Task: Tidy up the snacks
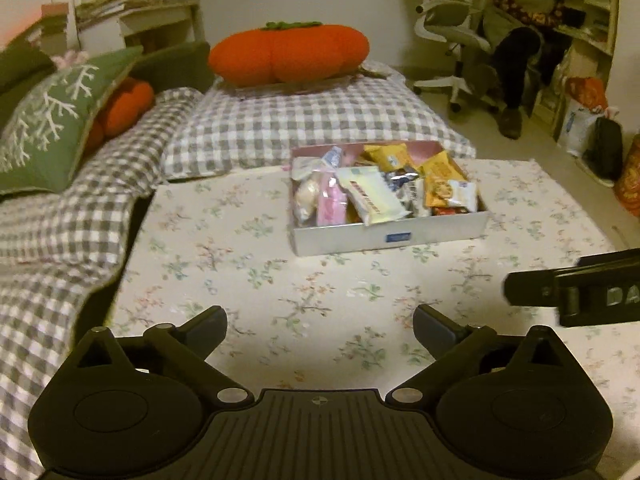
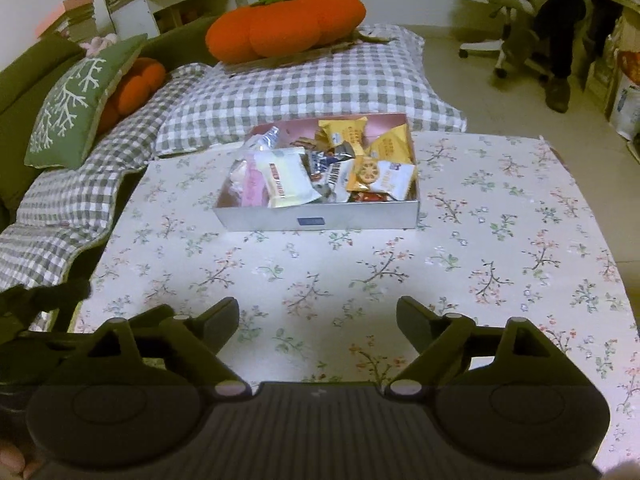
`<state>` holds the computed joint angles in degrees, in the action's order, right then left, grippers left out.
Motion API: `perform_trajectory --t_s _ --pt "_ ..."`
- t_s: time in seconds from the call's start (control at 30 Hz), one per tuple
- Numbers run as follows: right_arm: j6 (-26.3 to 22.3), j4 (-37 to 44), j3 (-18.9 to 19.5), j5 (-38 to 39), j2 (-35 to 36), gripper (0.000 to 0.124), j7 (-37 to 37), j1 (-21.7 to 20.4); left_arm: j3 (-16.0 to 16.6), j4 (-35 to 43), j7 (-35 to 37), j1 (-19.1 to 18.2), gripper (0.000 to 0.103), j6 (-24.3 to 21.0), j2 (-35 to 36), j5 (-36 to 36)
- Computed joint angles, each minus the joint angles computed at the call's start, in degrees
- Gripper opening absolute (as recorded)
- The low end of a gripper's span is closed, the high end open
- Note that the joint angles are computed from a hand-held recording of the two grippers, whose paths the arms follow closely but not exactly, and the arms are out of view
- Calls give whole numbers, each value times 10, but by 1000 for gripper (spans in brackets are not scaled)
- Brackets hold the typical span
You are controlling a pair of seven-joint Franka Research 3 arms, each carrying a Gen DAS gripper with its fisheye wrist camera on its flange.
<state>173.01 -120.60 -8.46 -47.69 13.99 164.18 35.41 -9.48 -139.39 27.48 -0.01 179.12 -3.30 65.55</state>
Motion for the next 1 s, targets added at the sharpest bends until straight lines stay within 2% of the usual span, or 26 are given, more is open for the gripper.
perform_trajectory --t_s 0.1,0.27,0.37,0.43,0.53,1.0 --pt "1 -2 2 11 2 93 -2 -3 3 -1 31 -6 100 -6 6 -47" --pt "-5 -2 1 22 4 97 -12 0 3 10 -29 -5 101 -26 8 2" --pt "-2 -5 0 27 3 98 -16 0 8 7 7 -10 102 -23 10 -42" --pt "-7 -5 0 28 2 99 -21 0 7 8 1 -10 102 -26 10 -39" --pt "-10 -8 2 30 0 99 -22 -2 8 4 33 -14 102 -23 10 -73" --pt "-8 -10 6 45 0 101 -44 -6 4 -5 89 -18 103 -8 11 -130"
